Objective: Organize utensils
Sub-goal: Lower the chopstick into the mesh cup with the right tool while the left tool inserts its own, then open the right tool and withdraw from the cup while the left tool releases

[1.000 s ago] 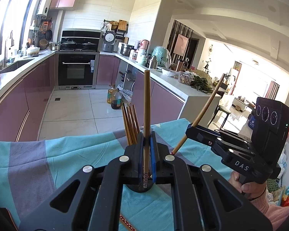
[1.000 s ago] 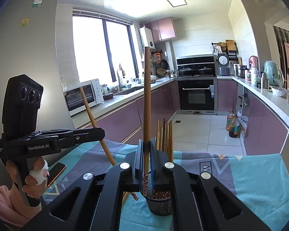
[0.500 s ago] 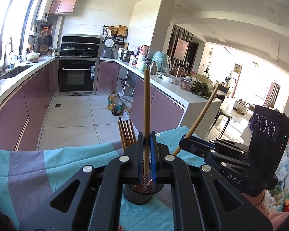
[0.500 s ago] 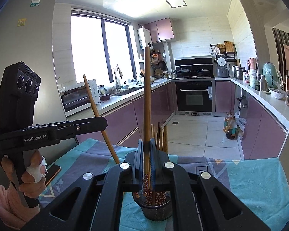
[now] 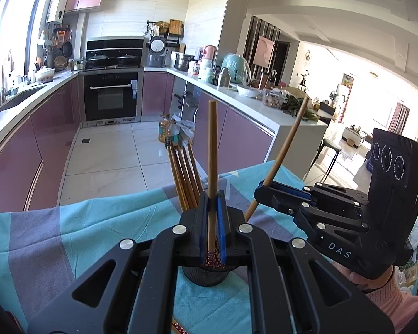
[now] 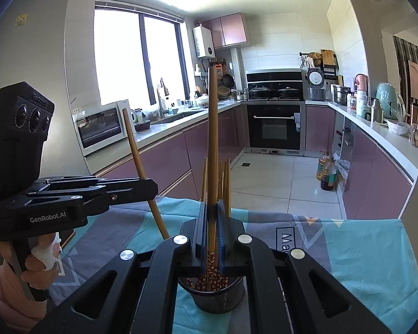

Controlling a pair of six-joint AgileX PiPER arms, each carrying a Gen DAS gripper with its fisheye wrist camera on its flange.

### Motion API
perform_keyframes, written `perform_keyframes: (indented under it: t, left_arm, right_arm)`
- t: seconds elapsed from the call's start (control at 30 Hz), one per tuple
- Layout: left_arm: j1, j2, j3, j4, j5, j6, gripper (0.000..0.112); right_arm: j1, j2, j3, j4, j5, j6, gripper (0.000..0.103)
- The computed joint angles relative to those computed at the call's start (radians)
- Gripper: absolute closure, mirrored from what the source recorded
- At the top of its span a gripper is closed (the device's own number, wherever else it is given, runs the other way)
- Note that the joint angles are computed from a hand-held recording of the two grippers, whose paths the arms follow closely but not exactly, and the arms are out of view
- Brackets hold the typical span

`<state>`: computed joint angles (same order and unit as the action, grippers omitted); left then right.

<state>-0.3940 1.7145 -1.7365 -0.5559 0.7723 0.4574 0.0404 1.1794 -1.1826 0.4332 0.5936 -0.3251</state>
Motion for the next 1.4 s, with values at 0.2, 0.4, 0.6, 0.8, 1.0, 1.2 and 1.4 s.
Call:
perform_keyframes:
  t: [0.2, 0.4, 0.6, 0.8, 1.0, 1.2, 1.4]
  left_arm:
    - [0.0, 0.01, 0.008, 0.032, 0.038, -0.013, 0.105]
    - [-0.005, 0.03, -0.022, 0.072, 0.075, -0.058, 0.105]
    - [-0.023, 0.1, -0.138, 0.132, 0.133, -0.134, 0.105]
    - [-0.014, 0.2, -0.303, 0.163, 0.212, -0.193, 0.105]
    - [0.006, 0.273, -0.414, 0.152, 0.276, -0.215, 0.105]
    - [0.006, 0.306, -0.448, 0.165, 0.295, -0.221, 0.102]
    - [0.016, 0.251, -0.346, 0.156, 0.231, -0.185, 0.096]
  right_arm:
    - [0.021, 0.041, -0.012, -0.061, 0.026, 0.039, 0.098]
    - [0.045, 0.065, -0.015, -0.121, 0.048, 0.092, 0.098]
    - [0.045, 0.103, -0.031, -0.126, 0.055, 0.107, 0.098]
    - [0.032, 0.134, -0.051, -0.101, 0.055, 0.104, 0.098]
    - [0.011, 0.16, -0.061, -0.056, 0.054, 0.088, 0.097]
    - [-0.011, 0.164, -0.047, -0.01, 0.05, 0.07, 0.095]
    - [-0.036, 0.132, -0.011, 0.049, 0.048, 0.02, 0.095]
